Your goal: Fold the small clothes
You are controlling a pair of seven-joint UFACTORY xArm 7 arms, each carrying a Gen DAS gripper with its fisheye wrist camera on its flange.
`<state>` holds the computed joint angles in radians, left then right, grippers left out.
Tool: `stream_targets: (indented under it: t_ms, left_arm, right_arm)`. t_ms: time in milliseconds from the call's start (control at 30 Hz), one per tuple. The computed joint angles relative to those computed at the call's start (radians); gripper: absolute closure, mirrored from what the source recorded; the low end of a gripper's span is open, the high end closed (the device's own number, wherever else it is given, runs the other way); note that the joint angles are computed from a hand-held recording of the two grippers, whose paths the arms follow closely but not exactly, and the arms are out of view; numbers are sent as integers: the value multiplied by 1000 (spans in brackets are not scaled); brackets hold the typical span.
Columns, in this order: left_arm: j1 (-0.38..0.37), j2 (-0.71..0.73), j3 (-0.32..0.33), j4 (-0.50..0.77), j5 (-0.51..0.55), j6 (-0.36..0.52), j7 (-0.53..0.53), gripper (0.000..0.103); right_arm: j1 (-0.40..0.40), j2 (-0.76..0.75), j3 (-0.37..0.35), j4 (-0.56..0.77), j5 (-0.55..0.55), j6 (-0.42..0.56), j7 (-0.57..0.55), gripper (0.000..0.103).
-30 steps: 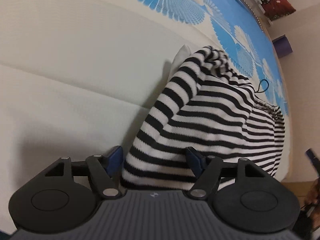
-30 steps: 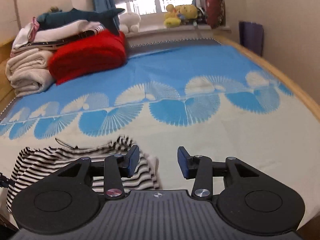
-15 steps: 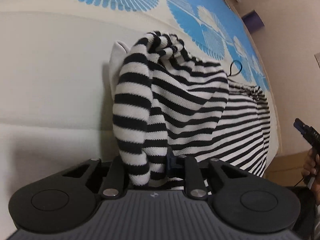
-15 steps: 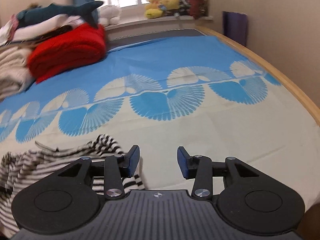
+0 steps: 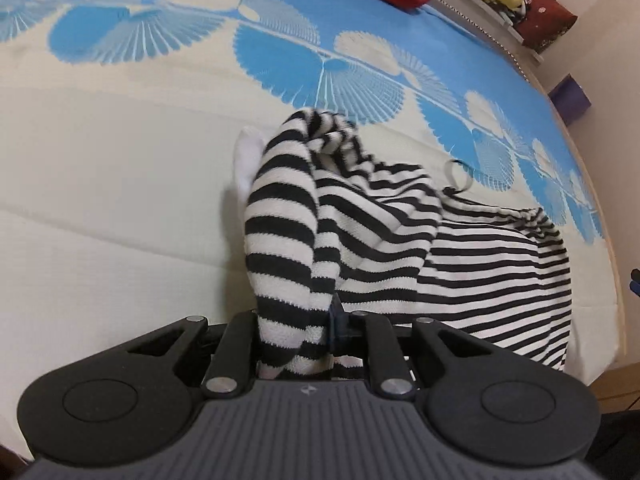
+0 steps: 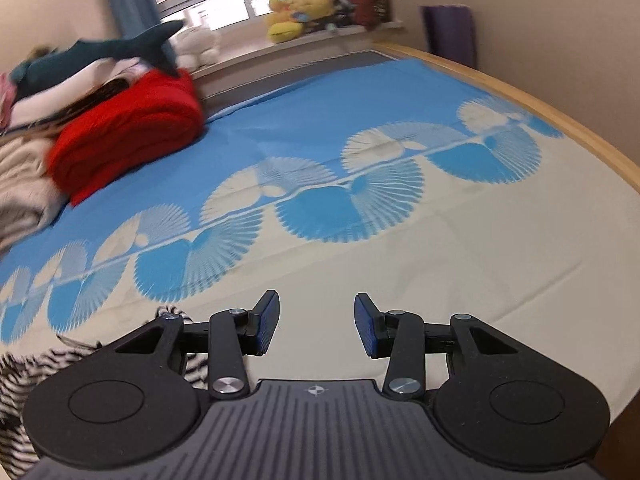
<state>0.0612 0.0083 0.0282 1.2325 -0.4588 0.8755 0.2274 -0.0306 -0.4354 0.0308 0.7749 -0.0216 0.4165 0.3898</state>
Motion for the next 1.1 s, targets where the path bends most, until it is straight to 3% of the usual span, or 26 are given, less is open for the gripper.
stream_targets:
  t_ms: [67,200,333,500,700,767,800,867,1000,1100]
  left_arm:
    - [-7,-21,-6,1,-42,0,13,86]
    - [-40,-25,-20,42,-238,27,81,86]
    - [-103,25,-71,121,-287,39,49,86]
    - [-208,157,-155,261,-234,-8,-69,86]
    - [-336,337,-231,431,-98,-71,-245,84]
    - [-318,388,-280,479,-172,-39,-202,80]
    - [-302,407,-303,502,-224,-15,-173,68]
    - [-292,383,-314,477,-274,-66,-111,61]
    - [-263,295,-281,384,-320,-173,-40,61]
    - [-248,214,-231,289,-283,-214,-66,61]
  right_arm:
    - [18,-1,-3,2,5,-2,-24,60]
    - [38,-7,-10,1,18,-10,-59,60]
    - [34,-22,-10,-9,26,-12,-67,60]
    - [-6,-42,9,-26,-14,-20,-51,60]
    - [-32,-49,8,-34,-52,-17,-61,60]
    - [-39,-43,7,-30,-58,-17,-62,60]
    - [-41,-40,7,-28,-58,-16,-59,60]
    - [-41,-35,5,-25,-51,-20,-51,60]
    - [-4,-28,-16,-24,-8,-44,-68,60]
    - [125,-25,-95,-26,126,-83,-168,60]
